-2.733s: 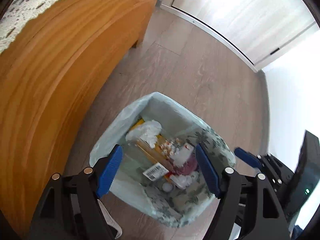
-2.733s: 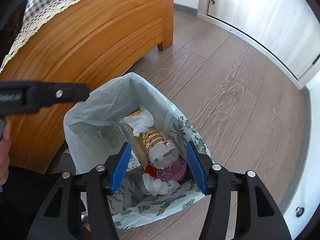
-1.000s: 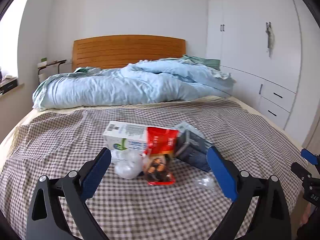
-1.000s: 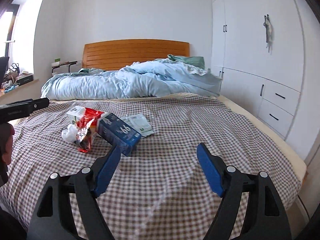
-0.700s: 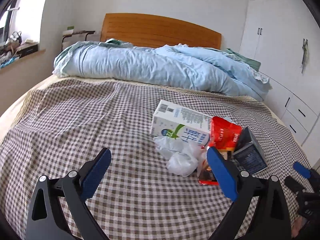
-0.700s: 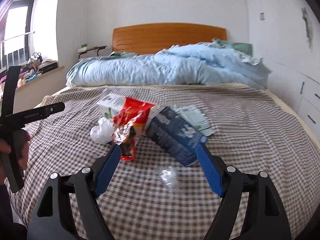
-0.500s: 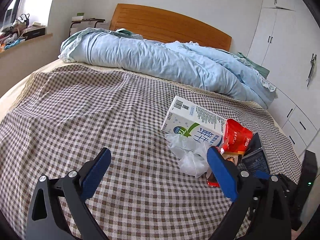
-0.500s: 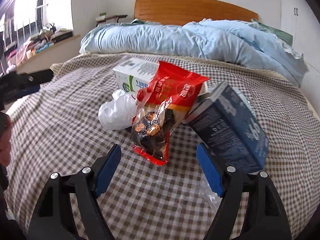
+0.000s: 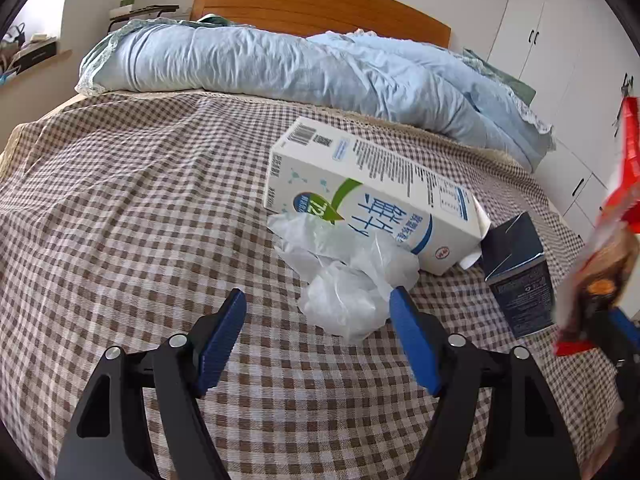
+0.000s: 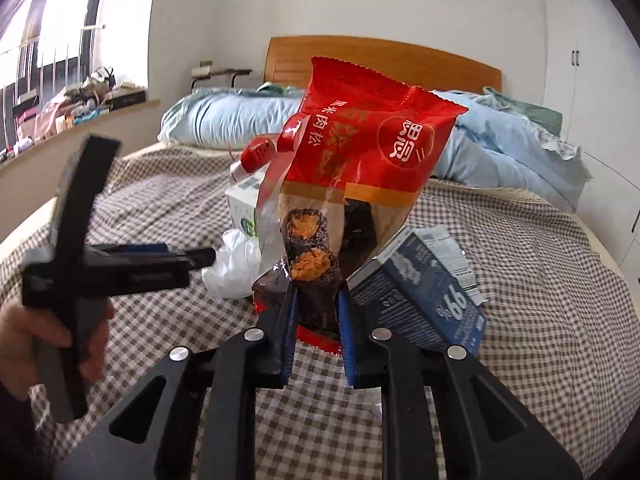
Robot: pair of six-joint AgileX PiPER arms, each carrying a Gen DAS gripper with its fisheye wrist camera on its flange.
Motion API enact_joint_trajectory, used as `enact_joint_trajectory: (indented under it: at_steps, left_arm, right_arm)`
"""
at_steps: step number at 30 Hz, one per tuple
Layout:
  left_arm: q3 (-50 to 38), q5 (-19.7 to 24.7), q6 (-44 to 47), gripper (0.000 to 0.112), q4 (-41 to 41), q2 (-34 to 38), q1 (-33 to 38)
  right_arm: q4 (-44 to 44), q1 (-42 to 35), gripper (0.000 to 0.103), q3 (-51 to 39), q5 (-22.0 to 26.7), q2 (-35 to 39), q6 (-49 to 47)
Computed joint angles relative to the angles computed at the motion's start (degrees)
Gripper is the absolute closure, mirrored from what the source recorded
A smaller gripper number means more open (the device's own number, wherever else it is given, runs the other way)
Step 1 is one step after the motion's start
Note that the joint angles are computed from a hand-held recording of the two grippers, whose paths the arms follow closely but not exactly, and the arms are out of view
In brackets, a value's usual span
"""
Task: Collect trash
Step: 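Grasp and lift the red snack bag with the right tool while the left tool grasps a white plastic bag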
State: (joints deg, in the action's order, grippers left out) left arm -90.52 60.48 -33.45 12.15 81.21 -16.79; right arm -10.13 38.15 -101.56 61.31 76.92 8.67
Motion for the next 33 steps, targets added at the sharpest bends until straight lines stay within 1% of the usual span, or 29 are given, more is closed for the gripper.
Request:
enact_joint_trajectory:
  at_steps: [1, 2, 3, 4, 5, 6, 7, 8, 9, 10, 12, 13, 15, 17, 18, 21, 24, 25, 27, 30, 31, 33]
  left_arm:
    - [-0.4, 0.4, -0.9, 0.046, 0.8, 1.1, -0.8]
    - [-0.8, 0.3, -1.4, 0.053, 0.7, 2.0, -1.1]
    - [-1.1, 0.2, -1.8, 0.056, 0.1, 2.8, -1.1]
    - [-1.2, 0.0, -2.0, 0.063, -0.7, 3.3, -1.1]
    - [-1.1, -0.2, -1.8, 0.077, -1.2, 3.6, -1.4]
    - [-1.0, 0.0, -1.9, 0.087, -0.3, 3.6, -2.0]
    - [-0.9, 0.6, -2.0, 0.096, 1.1, 3.4, -2.9]
    - [-1.1, 1.8, -2.8, 0.102, 2.9, 2.9, -3.7]
    - [-1.5, 2.9, -3.2, 0.104, 3.4, 2.0, -3.8]
    - [-1.5, 3.1, -3.3, 0.106, 2.4, 0.1, -3.1]
    - [-0.9, 1.1, -3.1, 0.107, -2.1, -5.0, 0.0]
    - [-0.8, 0.6, -3.3, 0.107, -3.1, -7.2, 0.8]
    - [-1.3, 1.0, -4.6, 0.108, -1.5, -10.7, 0.2]
    - [-3.3, 2.7, -6.9, 0.108, 2.7, -12.4, -2.3]
    - [-4.3, 2.8, -7.2, 0.108, 3.3, -12.9, -2.9]
    - [-5.7, 0.9, -4.0, 0.108, -2.9, -14.3, -0.6]
    - [-7.3, 0.2, -3.2, 0.108, -5.6, -14.2, -1.9]
    - [-7.5, -0.1, -3.1, 0.109, -6.1, -14.3, -2.7]
    - [-8.5, -0.2, -4.0, 0.109, -4.6, -13.6, -5.4]
    - [-9.7, 0.9, -7.7, 0.109, 1.0, -12.6, -11.9]
    - [-10.3, 1.4, -8.3, 0.109, 2.3, -12.1, -13.9]
    - [-11.8, 2.3, -9.1, 0.109, 5.0, -11.2, -18.1]
  right_arm:
    - [0.8, -1.2, 0.085, 1.7, -0.6, -1.7, 0.3]
    - [1.3, -2.4, 0.085, 3.7, -1.2, -3.4, 0.5]
    - [1.4, -3.3, 0.085, 5.6, -2.0, -4.8, 0.8]
    - [1.2, -3.5, 0.085, 7.2, -3.1, -5.5, 1.5]
    - [2.0, -4.6, 0.085, 8.7, -4.0, -6.2, 1.3]
    - [3.2, -5.9, 0.085, 9.7, -4.3, -6.9, 0.9]
    - [5.0, -7.7, 0.085, 10.2, -4.3, -7.1, -0.1]
    - [7.4, -9.6, 0.085, 10.2, -4.2, -7.2, -1.9]
    - [8.3, -10.6, 0.085, 10.5, -4.3, -7.4, -2.5]
    - [9.1, -11.6, 0.085, 10.8, -4.4, -7.8, -3.1]
    - [11.8, -13.7, 0.085, 10.8, -4.6, -8.0, -4.9]
    - [12.2, -14.1, 0.085, 10.8, -4.7, -8.1, -5.1]
    - [12.1, -14.1, 0.085, 10.6, -4.8, -8.2, -5.2]
    - [12.5, -14.3, 0.084, 10.6, -4.6, -8.4, -5.5]
    - [12.5, -14.2, 0.084, 10.9, -4.7, -8.9, -5.4]
    - [11.8, -13.8, 0.085, 11.1, -4.7, -9.8, -5.7]
    - [11.7, -14.1, 0.084, 11.4, -4.5, -10.4, -6.0]
    - [11.1, -14.0, 0.085, 11.5, -4.6, -10.7, -5.6]
    - [11.2, -14.4, 0.084, 11.7, -4.5, -11.5, -5.5]
    - [11.4, -16.4, 0.085, 11.0, -2.9, -14.1, -6.0]
    - [13.4, -18.9, 0.085, 11.0, -2.1, -15.4, -7.7]
    - [22.6, -29.1, 0.085, 11.1, 0.9, -18.3, -14.6]
